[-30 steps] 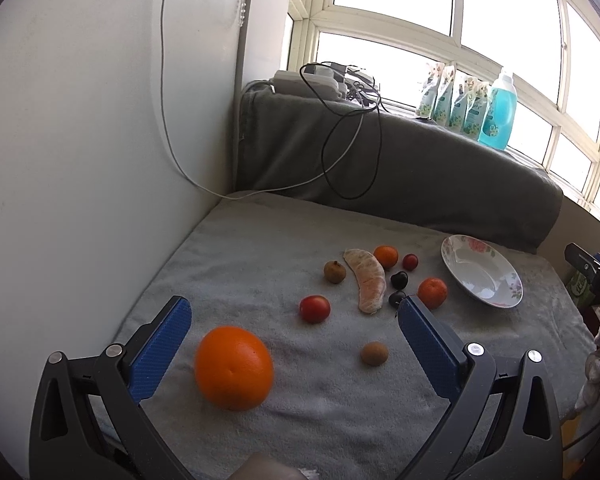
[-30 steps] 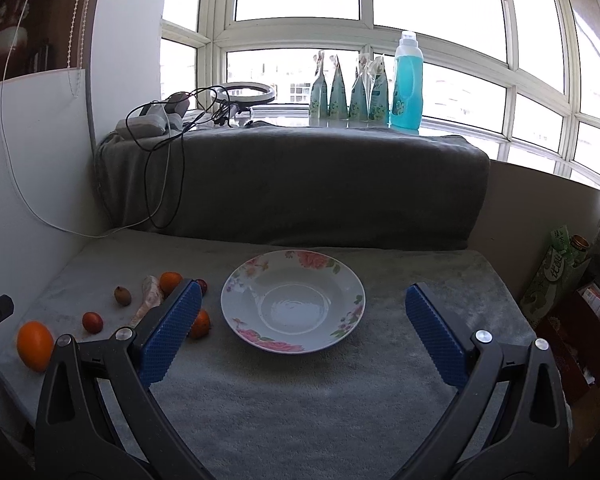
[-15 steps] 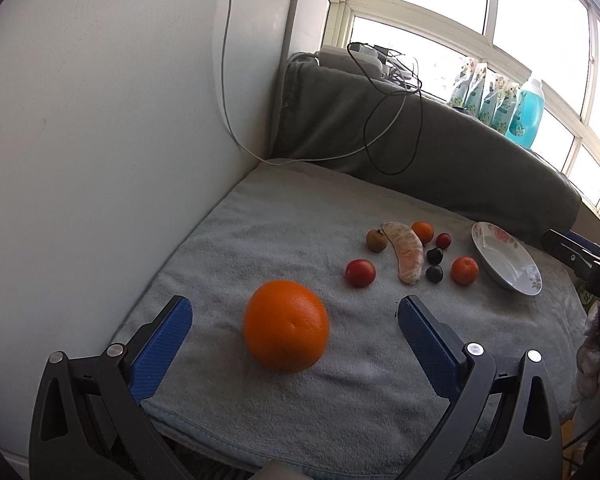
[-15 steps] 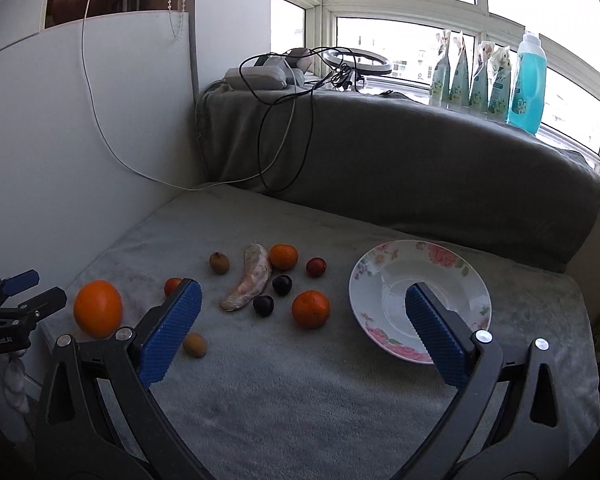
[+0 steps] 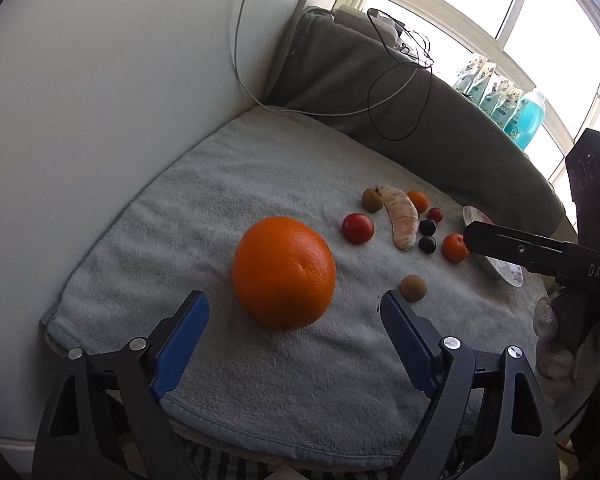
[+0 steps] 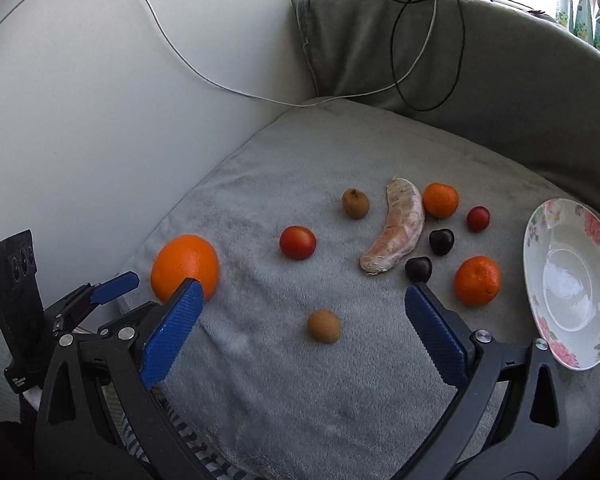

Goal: Organize fruits

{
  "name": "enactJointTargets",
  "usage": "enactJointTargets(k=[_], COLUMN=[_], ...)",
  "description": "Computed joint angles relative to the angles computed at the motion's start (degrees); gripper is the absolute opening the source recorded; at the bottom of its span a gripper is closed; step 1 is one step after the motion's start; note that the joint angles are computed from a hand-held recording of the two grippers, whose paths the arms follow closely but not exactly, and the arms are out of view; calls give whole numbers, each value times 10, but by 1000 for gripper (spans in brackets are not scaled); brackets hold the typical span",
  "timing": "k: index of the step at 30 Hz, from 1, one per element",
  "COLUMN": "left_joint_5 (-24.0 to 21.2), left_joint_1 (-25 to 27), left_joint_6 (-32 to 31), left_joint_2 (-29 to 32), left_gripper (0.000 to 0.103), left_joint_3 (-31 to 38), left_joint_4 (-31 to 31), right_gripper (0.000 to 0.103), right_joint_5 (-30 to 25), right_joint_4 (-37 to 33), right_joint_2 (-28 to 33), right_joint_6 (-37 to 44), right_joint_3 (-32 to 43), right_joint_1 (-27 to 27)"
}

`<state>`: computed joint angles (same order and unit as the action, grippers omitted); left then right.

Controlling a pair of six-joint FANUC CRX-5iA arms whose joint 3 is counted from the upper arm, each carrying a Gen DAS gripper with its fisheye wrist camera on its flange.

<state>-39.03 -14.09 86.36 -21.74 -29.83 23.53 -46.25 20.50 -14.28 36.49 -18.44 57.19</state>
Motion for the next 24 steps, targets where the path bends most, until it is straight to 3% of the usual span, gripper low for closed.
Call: enactJointTargets(k=[2,4,9,13,24], left_joint_5=[2,1,5,7,10], left_joint_1=[2,3,10,10,12], left_joint_6=[-10,-18,-48,-49,-52], left_joint_2=[0,4,9,16,25], left_gripper=[86,81,79,78,72], left_joint_3=[-5,-6,-25,-26,-24], left_joint_4=[8,19,68,76,74], right_gripper=[103,97,85,74,67], right_joint_5=[-2,-5,-20,-29,-55], right_joint_4=[-58,-127,-267,-322,-425], right_joint_2=[21,39,83,113,153], right_joint_6=[50,105,204,250,325], right_joint_3=[29,60,123,156,208], right_joint_1=[-13,-31,-74,-91,-117])
